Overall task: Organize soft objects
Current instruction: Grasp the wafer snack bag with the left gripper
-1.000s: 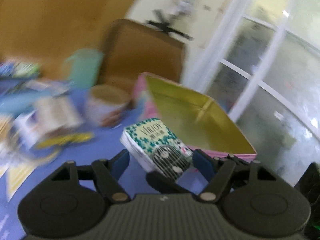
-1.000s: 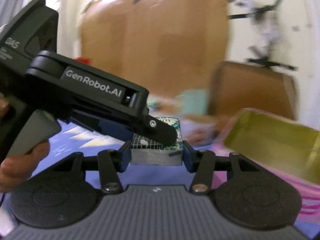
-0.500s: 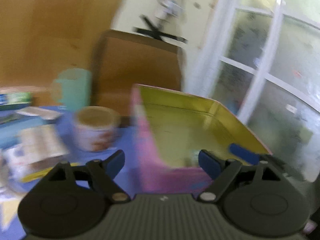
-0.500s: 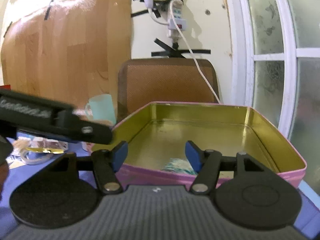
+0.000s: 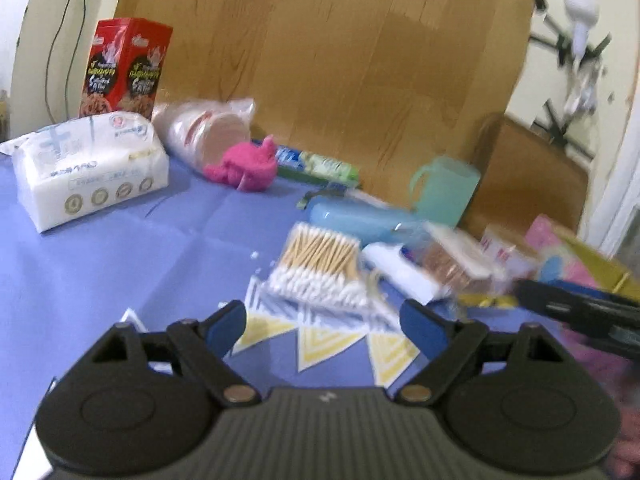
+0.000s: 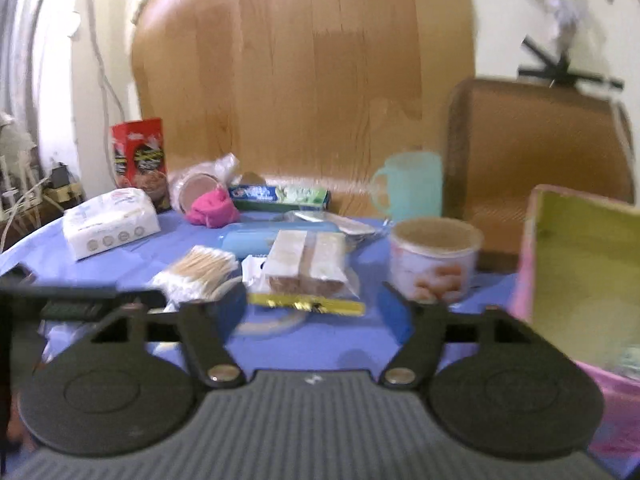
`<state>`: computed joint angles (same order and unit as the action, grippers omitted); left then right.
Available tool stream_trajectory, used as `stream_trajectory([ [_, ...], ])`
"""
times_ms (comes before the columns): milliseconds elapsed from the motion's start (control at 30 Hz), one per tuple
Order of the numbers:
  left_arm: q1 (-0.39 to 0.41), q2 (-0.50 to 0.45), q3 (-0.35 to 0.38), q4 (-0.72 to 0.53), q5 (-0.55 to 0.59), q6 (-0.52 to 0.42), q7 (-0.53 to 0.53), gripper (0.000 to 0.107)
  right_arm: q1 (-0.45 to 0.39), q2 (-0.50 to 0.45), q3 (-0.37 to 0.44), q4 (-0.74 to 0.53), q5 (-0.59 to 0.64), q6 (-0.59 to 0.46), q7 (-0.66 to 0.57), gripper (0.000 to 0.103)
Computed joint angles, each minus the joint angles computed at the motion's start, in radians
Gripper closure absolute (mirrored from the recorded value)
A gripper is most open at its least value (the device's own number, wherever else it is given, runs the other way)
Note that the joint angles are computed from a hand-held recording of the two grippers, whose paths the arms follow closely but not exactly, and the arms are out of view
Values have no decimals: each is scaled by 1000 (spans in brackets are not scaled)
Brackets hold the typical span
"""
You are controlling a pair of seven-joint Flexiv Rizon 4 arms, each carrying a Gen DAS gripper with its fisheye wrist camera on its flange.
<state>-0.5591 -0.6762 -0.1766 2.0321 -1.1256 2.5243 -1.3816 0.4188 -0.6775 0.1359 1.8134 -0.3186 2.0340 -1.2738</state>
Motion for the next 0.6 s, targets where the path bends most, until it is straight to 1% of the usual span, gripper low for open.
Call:
stream_trajectory([
  [67,-4,1,5,10,12,13,3,17,-30,-27,50,-65,-38,-94,52,14],
  [100,-1,-1,5,6,20,7,10,17,-71,-48,104,-99,-76,-145,76,14],
  [133,1,0,6,7,29,4,11,17,-86,-62,127,-123,-96,-183,91,14],
  [167,4,-3,7,3,34,0,11,17,-73,-65,117,-134,-91,-211,95,15],
  [200,6,-3,6,0,39,-4,7,16,-68,-66,113,-140,-91,-237,96,23],
  [233,10,-4,6,1,50,-5,-7,16,-82,-65,130,-137,-95,-257,92,32],
  [300,22,-1,8,17,83,-6,-54,14,-106,-46,154,-95,-81,-234,81,38],
  [367,33,5,11,29,111,-15,-93,13,-137,-9,177,-24,-97,-199,48,39],
  [400,37,10,11,34,122,-26,-108,13,-168,7,202,17,-114,-178,30,39],
  [467,46,21,16,46,155,-54,-129,13,-273,34,287,102,-176,-154,11,39],
  [500,50,25,20,51,184,-68,-137,13,-303,51,302,145,-196,-136,7,39],
  [533,47,28,26,51,204,-82,-133,13,-306,75,286,192,-203,-103,0,39],
  [600,36,33,37,43,230,-114,-108,13,-241,127,201,267,-170,-41,-29,38],
])
